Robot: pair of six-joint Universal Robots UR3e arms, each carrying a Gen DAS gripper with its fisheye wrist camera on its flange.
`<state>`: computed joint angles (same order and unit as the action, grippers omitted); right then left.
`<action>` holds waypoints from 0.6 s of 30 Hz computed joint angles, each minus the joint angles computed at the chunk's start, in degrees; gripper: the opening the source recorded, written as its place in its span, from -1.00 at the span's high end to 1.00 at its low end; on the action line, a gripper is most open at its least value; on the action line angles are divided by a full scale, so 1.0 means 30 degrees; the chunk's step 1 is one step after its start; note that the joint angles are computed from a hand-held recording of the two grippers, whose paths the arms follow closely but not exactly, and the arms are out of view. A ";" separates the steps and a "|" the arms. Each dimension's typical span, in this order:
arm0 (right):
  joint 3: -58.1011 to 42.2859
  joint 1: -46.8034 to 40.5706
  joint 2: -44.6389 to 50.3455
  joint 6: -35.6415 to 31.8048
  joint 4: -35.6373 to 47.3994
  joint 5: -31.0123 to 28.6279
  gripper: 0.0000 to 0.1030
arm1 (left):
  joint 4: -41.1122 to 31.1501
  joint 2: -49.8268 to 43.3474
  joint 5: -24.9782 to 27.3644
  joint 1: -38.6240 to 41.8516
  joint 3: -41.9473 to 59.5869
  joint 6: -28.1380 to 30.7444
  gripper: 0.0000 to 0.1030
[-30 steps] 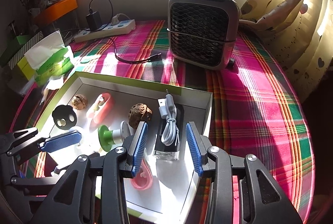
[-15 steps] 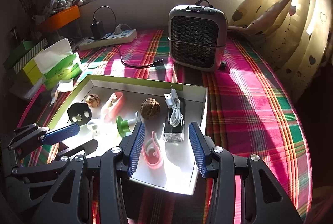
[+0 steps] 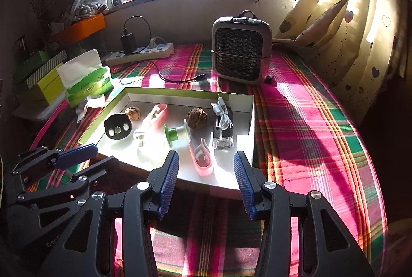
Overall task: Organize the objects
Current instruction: 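Withdraw both open tools up and away from the box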
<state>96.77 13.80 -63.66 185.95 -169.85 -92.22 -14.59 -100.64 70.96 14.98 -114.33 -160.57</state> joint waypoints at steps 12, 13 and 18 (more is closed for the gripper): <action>0.2412 0.0612 -0.0650 0.0456 -0.0798 -0.0461 0.05 | 0.0860 0.1333 0.0094 0.0621 -0.2772 0.0354 0.31; 0.2625 0.0659 -0.0696 0.0493 -0.0898 -0.0511 0.05 | 0.0973 0.1384 0.0139 0.0653 -0.2928 0.0324 0.31; 0.3365 0.0876 -0.0772 0.0800 -0.1185 -0.0775 0.04 | 0.1109 0.1574 0.0218 0.0827 -0.3569 0.0538 0.31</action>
